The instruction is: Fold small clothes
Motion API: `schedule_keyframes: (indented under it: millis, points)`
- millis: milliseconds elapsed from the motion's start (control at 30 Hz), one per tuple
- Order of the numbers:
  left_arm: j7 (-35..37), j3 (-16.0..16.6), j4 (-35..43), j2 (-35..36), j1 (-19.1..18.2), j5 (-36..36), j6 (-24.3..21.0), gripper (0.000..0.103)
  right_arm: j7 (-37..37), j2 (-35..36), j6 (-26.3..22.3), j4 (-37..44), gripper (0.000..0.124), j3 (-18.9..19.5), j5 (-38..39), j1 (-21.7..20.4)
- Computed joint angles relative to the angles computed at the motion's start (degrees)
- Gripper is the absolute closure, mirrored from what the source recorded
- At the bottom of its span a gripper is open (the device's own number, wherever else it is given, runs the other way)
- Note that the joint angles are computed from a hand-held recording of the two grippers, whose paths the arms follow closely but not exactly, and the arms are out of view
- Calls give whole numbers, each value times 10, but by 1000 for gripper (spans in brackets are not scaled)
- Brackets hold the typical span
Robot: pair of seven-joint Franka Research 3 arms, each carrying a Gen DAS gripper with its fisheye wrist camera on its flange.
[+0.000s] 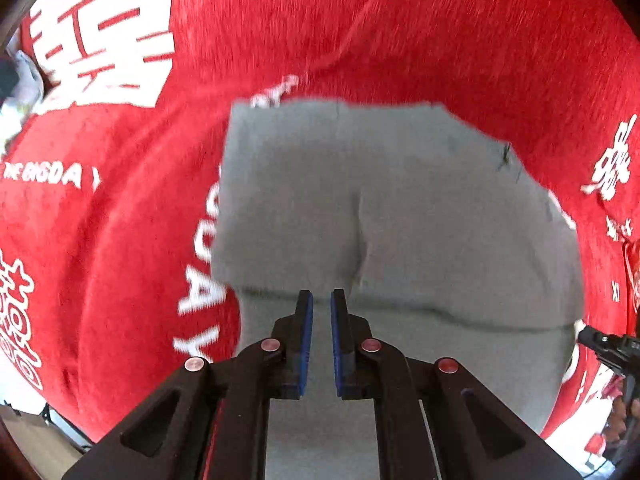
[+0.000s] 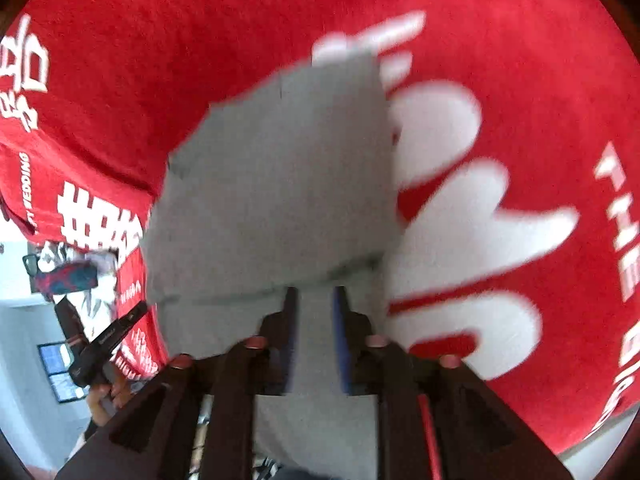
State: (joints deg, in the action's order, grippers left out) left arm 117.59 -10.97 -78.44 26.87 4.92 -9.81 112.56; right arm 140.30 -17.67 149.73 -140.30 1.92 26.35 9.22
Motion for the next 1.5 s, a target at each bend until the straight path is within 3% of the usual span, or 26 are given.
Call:
schedule_keyframes:
  millis: [33, 167, 267, 300, 333, 367, 467, 533, 600, 700, 833, 1000, 1200, 1267, 1367, 1500]
  points:
    - [-1, -3, 7, 3, -3, -2, 8, 93, 34, -5, 9, -9, 56, 8, -35, -24]
    - [-13, -11, 27, 24, -26, 8, 20, 92, 26, 31, 35, -7, 56, -17, -25, -37]
    - [-17, -12, 24, 35, -47, 31, 35, 92, -40, 75, 49, 11, 59, -43, 45, -22]
    - [-19, -11, 21, 36, -53, 41, 39, 92, -62, 95, 46, 29, 71, -47, 67, -19]
    - [-22, -9, 3, 32, -59, 53, 50, 92, -92, 105, 35, 41, 119, -51, 88, -18]
    - [-24, -8, -5, 29, -61, 60, 55, 92, -111, 111, 13, 57, 116, -52, 86, -22]
    - [-30, -6, -29, 19, -62, 72, 72, 92, -93, 110, -41, 95, 116, -31, -66, -44]
    - [-29, -8, -42, 13, -59, 71, 82, 92, -96, 118, -82, 111, 116, -30, -102, -49]
    - [-26, -9, -52, 9, -59, 73, 91, 92, -92, 121, -106, 106, 116, -33, -107, -54]
    - [-24, -9, -58, 5, -62, 81, 98, 92, -75, 105, -89, 84, 116, -33, -98, -58]
    - [-28, -6, -52, 3, -62, 86, 86, 92, -29, 72, -141, 88, 115, -23, -138, -62]
    - [-28, -6, -48, -3, -53, 76, 81, 92, -41, 41, -139, 91, 115, -8, -134, -42]
    - [-31, -1, -56, 1, -60, 96, 84, 92, -43, 87, -168, 123, 116, 7, -114, -12]
    - [-32, -2, -56, -1, -58, 94, 83, 92, -32, 75, -149, 104, 116, 7, -106, -7]
    - [-30, -1, -47, -1, -54, 92, 67, 92, -11, 64, -192, 112, 109, 3, -106, -8]
    - [-29, 5, -48, -9, -57, 110, 52, 92, 9, 52, -206, 113, 109, 7, -114, -7]
